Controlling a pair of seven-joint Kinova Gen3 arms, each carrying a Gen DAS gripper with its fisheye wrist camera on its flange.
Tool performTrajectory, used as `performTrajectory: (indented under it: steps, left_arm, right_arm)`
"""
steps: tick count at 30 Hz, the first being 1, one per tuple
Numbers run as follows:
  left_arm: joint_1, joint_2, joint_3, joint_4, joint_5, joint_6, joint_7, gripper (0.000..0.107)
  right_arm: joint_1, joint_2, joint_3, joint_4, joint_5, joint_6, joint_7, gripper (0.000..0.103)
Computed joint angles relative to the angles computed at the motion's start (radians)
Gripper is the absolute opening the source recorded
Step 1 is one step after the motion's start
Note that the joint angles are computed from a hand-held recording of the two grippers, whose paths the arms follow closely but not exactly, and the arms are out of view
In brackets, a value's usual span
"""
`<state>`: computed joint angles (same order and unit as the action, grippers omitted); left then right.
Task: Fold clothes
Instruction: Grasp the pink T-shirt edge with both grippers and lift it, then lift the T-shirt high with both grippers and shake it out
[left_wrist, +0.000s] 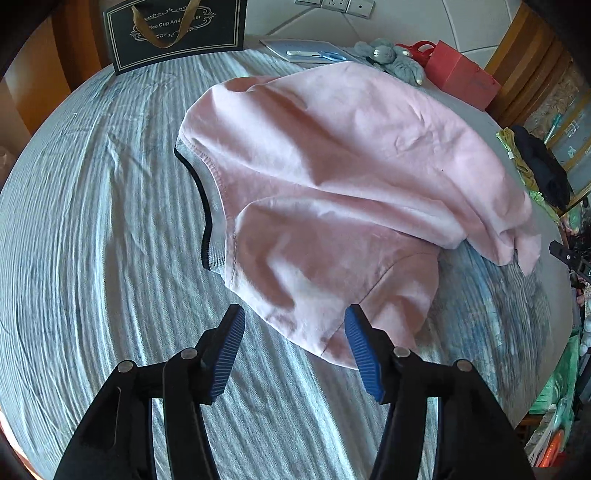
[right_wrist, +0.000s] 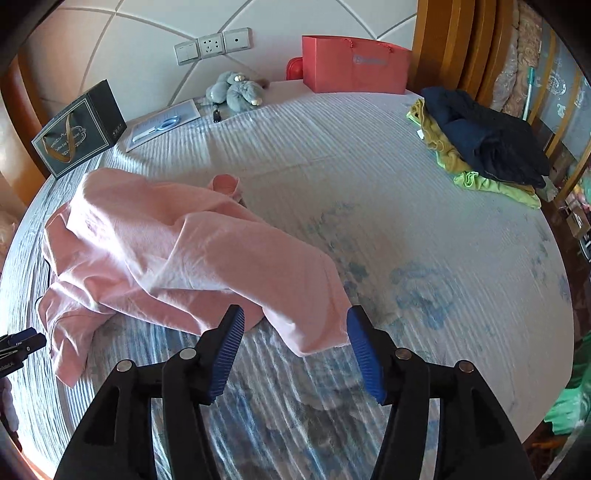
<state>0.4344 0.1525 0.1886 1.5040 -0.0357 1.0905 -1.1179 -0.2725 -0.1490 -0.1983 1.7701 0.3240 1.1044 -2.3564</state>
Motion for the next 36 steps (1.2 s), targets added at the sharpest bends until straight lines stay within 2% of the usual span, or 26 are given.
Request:
performTrajectory:
  steps: [3,10,12,14,17,22,23,24,25,26,27,28,29,31,36]
  left_arm:
    - [0.001,0.012,0.002,0.005,0.013,-0.004,0.000,0.058]
    - [0.044,0.010,0.025,-0.019,0.025,-0.030,0.008,0.058]
    - [0.061,0.036,0.030,-0.041,0.023,-0.017,0.013,0.060]
    - [0.082,0.071,0.031,-0.067,0.014,0.007,0.028,0.060]
    - [0.133,0.097,0.019,-0.084,-0.048,0.007,0.077,0.061]
    - [0.223,0.149,-0.002,-0.151,-0.176,0.074,0.164,0.062]
    - [0.239,0.157,-0.007,-0.158,-0.197,0.081,0.184,0.062]
    - [0.252,0.161,-0.011,-0.163,-0.215,0.087,0.201,0.062]
    - [0.265,0.164,-0.014,-0.167,-0.236,0.091,0.214,0.056]
    - [0.272,0.164,-0.019,-0.168,-0.243,0.091,0.219,0.039]
    - [0.261,0.157,-0.015,-0.165,-0.233,0.082,0.220,0.029]
    - [0.250,0.151,-0.015,-0.162,-0.219,0.073,0.218,0.013]
    - [0.242,0.143,-0.021,-0.158,-0.199,0.063,0.213,0.007]
    - [0.220,0.120,-0.011,-0.158,-0.202,0.053,0.223,0.006]
    - [0.242,0.031,-0.019,-0.188,-0.351,0.041,0.251,0.006]
  right_arm:
    - [0.001,-0.003,0.005,0.021,-0.003,-0.016,0.020,0.070]
    - [0.008,0.007,0.033,0.042,-0.032,-0.043,0.124,0.073]
    - [0.012,0.019,0.049,0.042,-0.060,-0.058,0.183,0.081]
    - [0.017,0.039,0.056,0.042,-0.074,-0.066,0.222,0.082]
    - [0.022,0.067,0.064,0.044,-0.086,-0.080,0.253,0.082]
    - [0.019,0.111,0.070,0.043,-0.091,-0.084,0.270,0.082]
    - [0.016,0.118,0.068,0.044,-0.083,-0.083,0.261,0.078]
    - [0.012,0.125,0.068,0.045,-0.075,-0.082,0.251,0.062]
    - [0.007,0.123,0.066,0.047,-0.064,-0.085,0.232,0.060]
    - [0.003,0.120,0.064,0.048,-0.053,-0.088,0.211,0.041]
    - [-0.003,0.126,0.061,0.041,-0.039,-0.078,0.199,0.022]
    - [-0.007,0.131,0.058,0.033,-0.029,-0.069,0.192,0.015]
    - [-0.010,0.129,0.061,0.034,-0.035,-0.077,0.195,0.007]
    - [-0.011,0.098,0.062,0.050,-0.030,-0.112,0.176,0.003]
    - [0.010,-0.017,0.012,0.059,0.074,-0.173,0.041,0.003]
